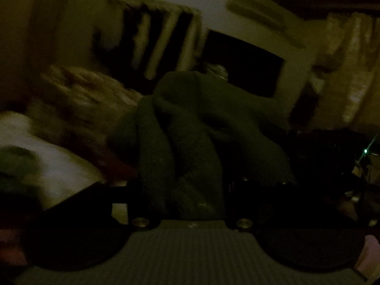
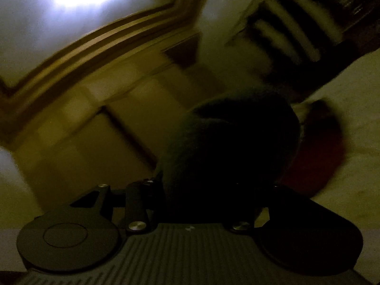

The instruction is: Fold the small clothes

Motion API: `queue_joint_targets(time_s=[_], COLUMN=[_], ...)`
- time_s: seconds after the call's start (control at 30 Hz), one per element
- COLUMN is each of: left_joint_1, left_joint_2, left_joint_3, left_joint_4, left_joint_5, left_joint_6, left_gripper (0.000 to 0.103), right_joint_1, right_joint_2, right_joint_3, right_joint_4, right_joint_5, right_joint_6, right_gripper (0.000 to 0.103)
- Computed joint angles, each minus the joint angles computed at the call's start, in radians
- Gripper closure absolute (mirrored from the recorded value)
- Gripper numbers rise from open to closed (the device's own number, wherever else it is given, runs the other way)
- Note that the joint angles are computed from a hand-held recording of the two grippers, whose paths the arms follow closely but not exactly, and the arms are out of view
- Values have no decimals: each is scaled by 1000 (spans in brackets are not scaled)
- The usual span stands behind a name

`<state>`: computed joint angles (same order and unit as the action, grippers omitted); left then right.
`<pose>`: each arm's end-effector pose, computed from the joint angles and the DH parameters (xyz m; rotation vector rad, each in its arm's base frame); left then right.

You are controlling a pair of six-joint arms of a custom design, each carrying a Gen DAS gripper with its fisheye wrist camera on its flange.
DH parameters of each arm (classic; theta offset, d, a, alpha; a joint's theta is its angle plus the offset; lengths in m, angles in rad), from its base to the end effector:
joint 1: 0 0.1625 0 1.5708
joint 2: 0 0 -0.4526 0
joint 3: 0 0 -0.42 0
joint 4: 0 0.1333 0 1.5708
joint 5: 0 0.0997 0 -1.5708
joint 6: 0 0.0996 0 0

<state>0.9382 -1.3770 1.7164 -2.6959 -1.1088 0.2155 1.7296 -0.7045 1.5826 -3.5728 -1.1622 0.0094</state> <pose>-0.2213 -0.6025 0.4743 0.8431 2.4866 -1.1867 0.2875 -0.7020 0.1828 -0.4705 2.2691 -1.4018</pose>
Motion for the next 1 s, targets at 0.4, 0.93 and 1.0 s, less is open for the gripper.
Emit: queue_joint_targets(time_s=[0.4,0.93,1.0], left_joint_1=[-42,107,98], left_joint_2=[-282,-193,-202], left_joint_3=[135,182,182], left_joint_4=[-120,-402,-406], left_joint_5=[461,488,501], left_joint_6=[-26,125,145], left_gripper=[54,0,0], right_joint_1=[144,186,185], right_joint_2=[430,595,566], right_joint_3=[-697,-901,-842], right_joint_4=[557,666,618], right_joint_5=[227,-72,-72], right_joint_6=[9,-151,-158], right_gripper=[28,0,0])
